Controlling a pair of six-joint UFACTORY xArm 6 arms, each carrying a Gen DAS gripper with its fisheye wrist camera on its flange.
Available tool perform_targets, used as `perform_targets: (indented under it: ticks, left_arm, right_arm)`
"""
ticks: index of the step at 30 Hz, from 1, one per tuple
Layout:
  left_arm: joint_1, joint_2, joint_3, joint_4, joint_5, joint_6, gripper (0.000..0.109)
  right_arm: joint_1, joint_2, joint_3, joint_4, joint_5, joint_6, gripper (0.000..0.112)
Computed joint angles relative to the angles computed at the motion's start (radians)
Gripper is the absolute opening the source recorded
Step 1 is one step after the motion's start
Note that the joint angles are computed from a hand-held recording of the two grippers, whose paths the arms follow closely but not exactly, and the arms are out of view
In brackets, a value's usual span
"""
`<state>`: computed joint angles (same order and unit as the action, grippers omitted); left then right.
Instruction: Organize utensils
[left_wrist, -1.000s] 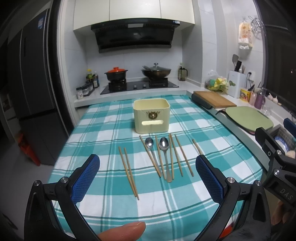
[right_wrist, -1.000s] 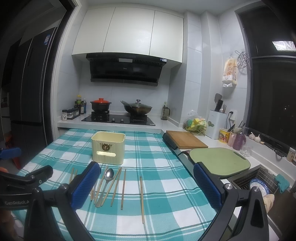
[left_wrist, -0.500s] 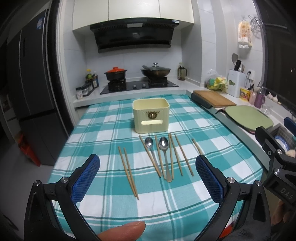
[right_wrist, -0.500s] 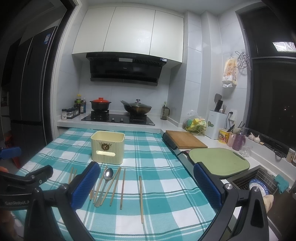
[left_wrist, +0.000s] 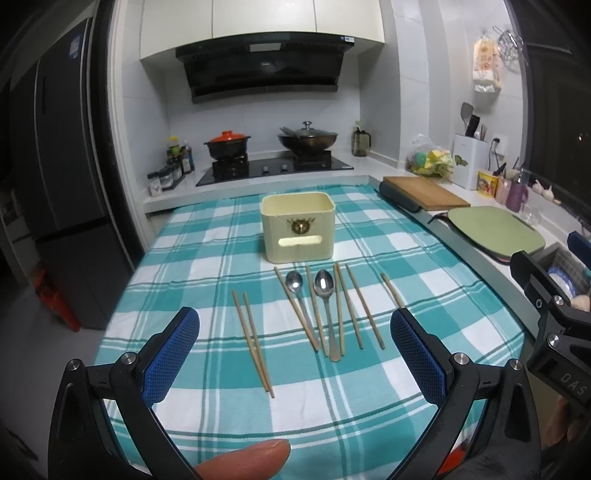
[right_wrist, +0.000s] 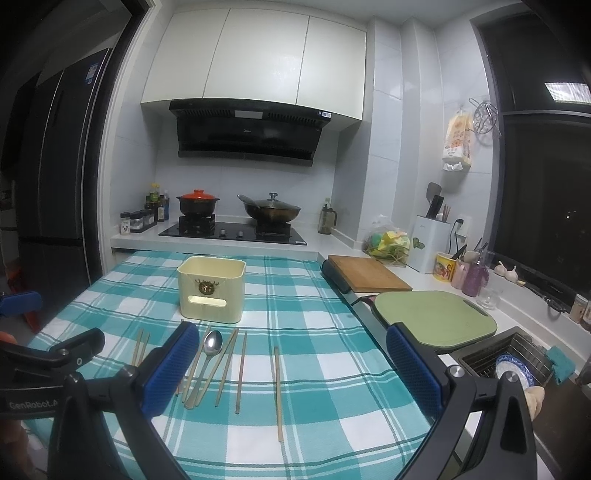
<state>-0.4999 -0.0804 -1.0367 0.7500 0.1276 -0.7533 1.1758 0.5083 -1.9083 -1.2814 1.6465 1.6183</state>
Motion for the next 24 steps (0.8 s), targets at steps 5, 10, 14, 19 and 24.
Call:
perform_targets:
  ticks: [5, 10, 14, 19, 24]
  left_arm:
    - [-0.004, 0.000, 0.001, 0.002, 0.004, 0.001, 0.103]
    - [-0.006, 0.003, -0.001, -0.029, 0.007, 0.030, 0.103]
    - [-0.005, 0.004, -0.003, -0.024, 0.008, 0.030, 0.103]
    - [-0.005, 0.008, -0.008, -0.027, 0.012, 0.032, 0.103]
    - [-0.002, 0.011, -0.011, -0.037, 0.015, 0.045, 0.103]
  right_arm:
    - [-0.003, 0.006, -0.010, 0.005, 0.002, 0.000, 0.103]
    - [-0.003, 0.016, -0.024, 0.011, 0.001, -0.006, 0.103]
    - [-0.004, 0.017, -0.026, 0.009, 0.005, -0.007, 0.103]
    - [-0.007, 0.021, -0.033, 0.019, 0.001, -0.008, 0.103]
    - [-0.010, 0.024, -0.039, 0.025, -0.001, -0.015, 0.103]
